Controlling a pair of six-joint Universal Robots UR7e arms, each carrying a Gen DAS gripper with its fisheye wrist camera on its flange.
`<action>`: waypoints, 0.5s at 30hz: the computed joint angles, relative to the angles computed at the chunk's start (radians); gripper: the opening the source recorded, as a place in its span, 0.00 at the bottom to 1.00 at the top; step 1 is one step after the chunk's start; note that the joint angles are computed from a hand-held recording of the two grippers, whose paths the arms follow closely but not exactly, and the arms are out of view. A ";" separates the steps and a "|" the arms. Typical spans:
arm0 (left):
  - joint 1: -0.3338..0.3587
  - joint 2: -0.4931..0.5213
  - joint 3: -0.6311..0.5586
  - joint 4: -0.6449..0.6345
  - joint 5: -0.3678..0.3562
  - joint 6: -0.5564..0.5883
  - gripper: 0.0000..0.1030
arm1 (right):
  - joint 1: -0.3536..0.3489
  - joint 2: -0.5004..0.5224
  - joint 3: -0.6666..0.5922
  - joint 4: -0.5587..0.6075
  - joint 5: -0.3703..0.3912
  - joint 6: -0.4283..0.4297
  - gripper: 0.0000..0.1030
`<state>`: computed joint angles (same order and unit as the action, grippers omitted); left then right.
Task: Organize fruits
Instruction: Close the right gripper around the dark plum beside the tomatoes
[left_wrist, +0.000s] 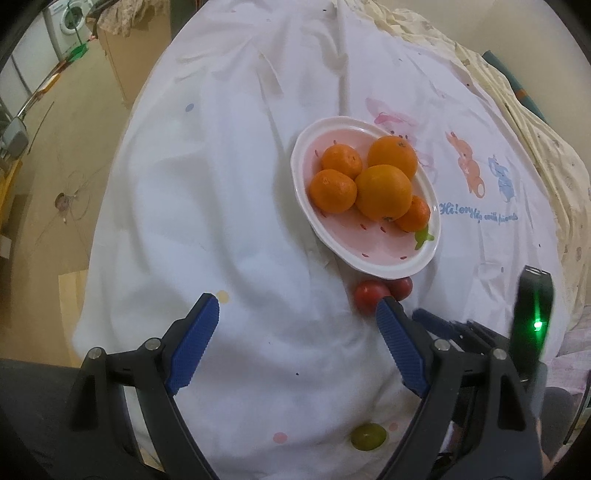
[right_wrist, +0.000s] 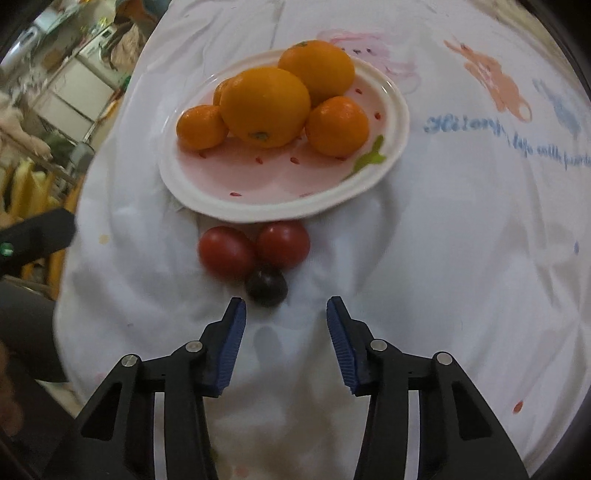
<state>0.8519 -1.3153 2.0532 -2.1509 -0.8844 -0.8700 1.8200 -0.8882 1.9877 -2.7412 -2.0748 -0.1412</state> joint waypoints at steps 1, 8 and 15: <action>0.000 0.000 -0.001 0.002 -0.002 0.001 0.82 | 0.003 0.009 -0.003 -0.009 -0.009 -0.015 0.44; -0.007 0.003 -0.001 0.019 0.007 0.007 0.82 | 0.009 0.026 -0.009 -0.036 0.003 -0.082 0.24; -0.004 0.007 -0.002 0.026 0.002 0.006 0.82 | 0.008 -0.004 0.001 -0.020 0.052 -0.079 0.23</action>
<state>0.8476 -1.3080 2.0509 -2.1250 -0.8822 -0.8636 1.8278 -0.8921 1.9883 -2.7609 -2.0226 -0.2203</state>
